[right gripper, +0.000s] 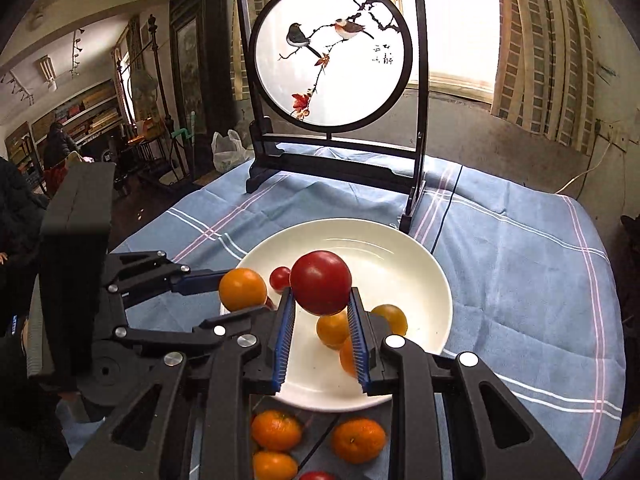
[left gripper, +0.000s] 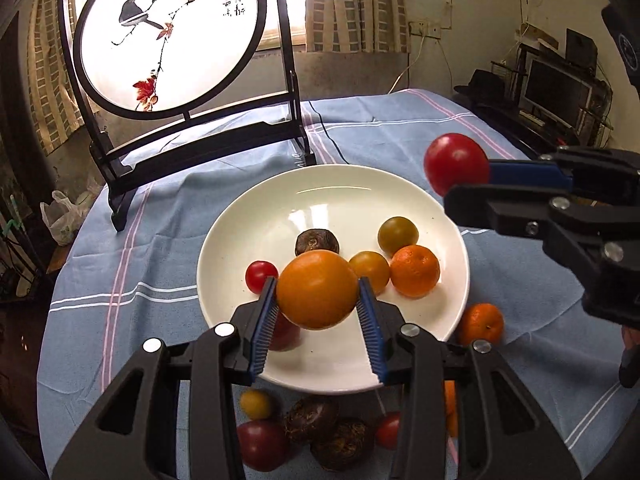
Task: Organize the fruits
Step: 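Grasp an orange with the left tool while the right tool grasps a red tomato, then release the orange and red tomato onto the plate from both tools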
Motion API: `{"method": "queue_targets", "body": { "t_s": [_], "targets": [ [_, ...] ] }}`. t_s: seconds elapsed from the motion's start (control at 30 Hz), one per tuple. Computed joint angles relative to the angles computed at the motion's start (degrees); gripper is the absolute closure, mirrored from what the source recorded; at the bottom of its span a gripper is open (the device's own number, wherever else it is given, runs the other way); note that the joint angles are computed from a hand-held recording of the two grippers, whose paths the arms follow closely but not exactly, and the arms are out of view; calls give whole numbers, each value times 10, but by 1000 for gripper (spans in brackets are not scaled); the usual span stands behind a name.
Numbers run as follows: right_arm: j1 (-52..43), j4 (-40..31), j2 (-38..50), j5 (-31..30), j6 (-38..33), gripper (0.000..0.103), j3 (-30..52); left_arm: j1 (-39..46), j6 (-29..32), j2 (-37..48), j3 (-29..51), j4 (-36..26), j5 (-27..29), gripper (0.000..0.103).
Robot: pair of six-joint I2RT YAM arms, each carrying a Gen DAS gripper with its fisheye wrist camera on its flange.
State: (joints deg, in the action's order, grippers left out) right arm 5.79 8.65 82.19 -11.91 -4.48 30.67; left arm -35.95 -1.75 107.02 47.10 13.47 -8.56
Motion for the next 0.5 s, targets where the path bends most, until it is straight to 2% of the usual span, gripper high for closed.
{"method": "queue_targets", "body": {
  "t_s": [0.2, 0.5],
  "targets": [
    [9, 17, 83, 15, 10, 77, 48, 4, 3, 40, 27, 2, -11, 64],
    [15, 20, 160, 29, 16, 76, 96, 6, 9, 79, 55, 1, -28, 64]
  ]
}}
